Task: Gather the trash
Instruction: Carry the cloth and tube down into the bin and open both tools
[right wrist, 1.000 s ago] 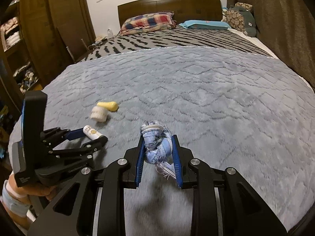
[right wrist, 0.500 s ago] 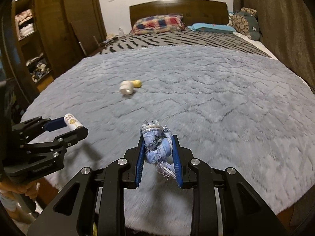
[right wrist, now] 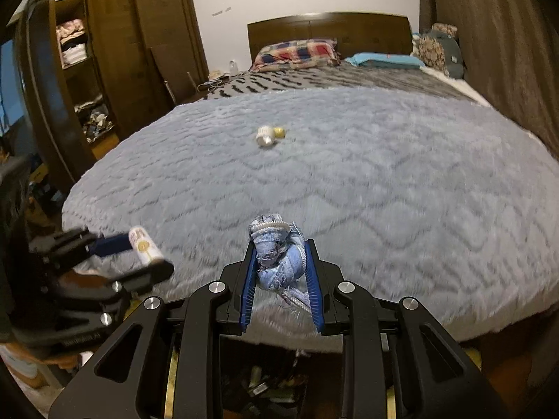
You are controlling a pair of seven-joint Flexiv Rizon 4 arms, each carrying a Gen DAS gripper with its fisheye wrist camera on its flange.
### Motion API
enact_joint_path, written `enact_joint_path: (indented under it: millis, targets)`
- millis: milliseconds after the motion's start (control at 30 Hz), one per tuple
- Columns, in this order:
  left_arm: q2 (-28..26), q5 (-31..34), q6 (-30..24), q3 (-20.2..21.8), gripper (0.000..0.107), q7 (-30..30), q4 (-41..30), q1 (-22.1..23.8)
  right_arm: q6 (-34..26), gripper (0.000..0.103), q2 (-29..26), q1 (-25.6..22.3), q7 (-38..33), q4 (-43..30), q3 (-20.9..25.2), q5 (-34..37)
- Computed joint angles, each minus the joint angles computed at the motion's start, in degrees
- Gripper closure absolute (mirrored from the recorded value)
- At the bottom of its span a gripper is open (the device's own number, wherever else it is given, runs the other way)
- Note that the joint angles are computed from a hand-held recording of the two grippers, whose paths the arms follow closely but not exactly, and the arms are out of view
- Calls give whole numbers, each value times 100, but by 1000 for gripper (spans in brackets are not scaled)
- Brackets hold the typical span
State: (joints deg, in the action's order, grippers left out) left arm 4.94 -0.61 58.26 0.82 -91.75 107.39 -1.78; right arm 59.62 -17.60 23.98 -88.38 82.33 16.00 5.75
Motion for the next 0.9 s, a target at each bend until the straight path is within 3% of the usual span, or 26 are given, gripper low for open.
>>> enact_joint_path:
  millis: [400, 900]
  targets:
    - [146, -734, -56, 123, 57, 162, 1237, -99, -456, 76, 64, 7, 187, 851, 10, 103]
    - [-586, -1071, -434, 86, 56, 228, 1611, -55, -1249, 76, -492, 259, 651, 1034, 17, -209]
